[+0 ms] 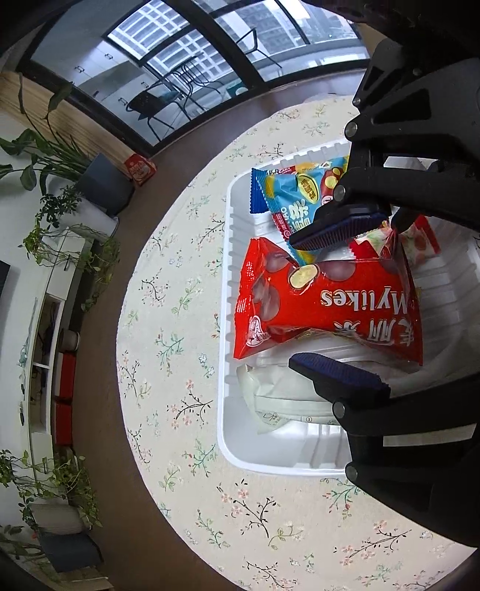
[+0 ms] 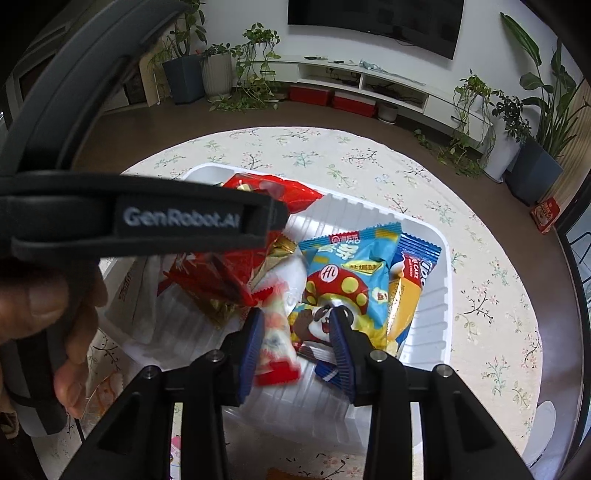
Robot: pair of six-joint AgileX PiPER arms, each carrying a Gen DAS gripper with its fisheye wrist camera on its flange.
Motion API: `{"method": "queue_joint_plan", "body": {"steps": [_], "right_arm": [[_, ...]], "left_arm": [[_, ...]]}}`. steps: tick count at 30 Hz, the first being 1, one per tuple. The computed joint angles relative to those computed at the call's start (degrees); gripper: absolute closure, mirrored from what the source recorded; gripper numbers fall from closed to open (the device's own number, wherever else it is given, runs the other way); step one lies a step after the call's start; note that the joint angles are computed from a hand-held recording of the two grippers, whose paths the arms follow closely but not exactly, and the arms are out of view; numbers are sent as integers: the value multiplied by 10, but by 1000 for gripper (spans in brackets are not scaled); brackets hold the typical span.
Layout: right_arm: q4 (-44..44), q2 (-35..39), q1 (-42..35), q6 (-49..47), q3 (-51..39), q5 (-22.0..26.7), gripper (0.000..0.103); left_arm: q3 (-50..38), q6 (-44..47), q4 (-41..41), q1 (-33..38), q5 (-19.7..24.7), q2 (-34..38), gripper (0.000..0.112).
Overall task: Organize snacks
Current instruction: 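Open both tools to release the packets into the white tray, then move both tools back over the remaining snack pile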
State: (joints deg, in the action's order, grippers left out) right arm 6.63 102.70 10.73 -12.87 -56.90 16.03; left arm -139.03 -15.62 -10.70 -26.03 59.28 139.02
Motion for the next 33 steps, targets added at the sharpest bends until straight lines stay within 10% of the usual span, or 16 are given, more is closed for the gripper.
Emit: {"method": "queue_joint_plan", "body": {"steps": [15,26,33], "right_arm": [[22,-80,-17,-7,37,3,40],[370,-280,-142,-341,179,57,19],[437,-429,-253,-425,317,131,19]], "left_arm": [[211,37,-26,6,-95,-161,29],[566,46,70,-21,-258,-445,10],[737,-5,77,-10,-233,-588,10]]}}
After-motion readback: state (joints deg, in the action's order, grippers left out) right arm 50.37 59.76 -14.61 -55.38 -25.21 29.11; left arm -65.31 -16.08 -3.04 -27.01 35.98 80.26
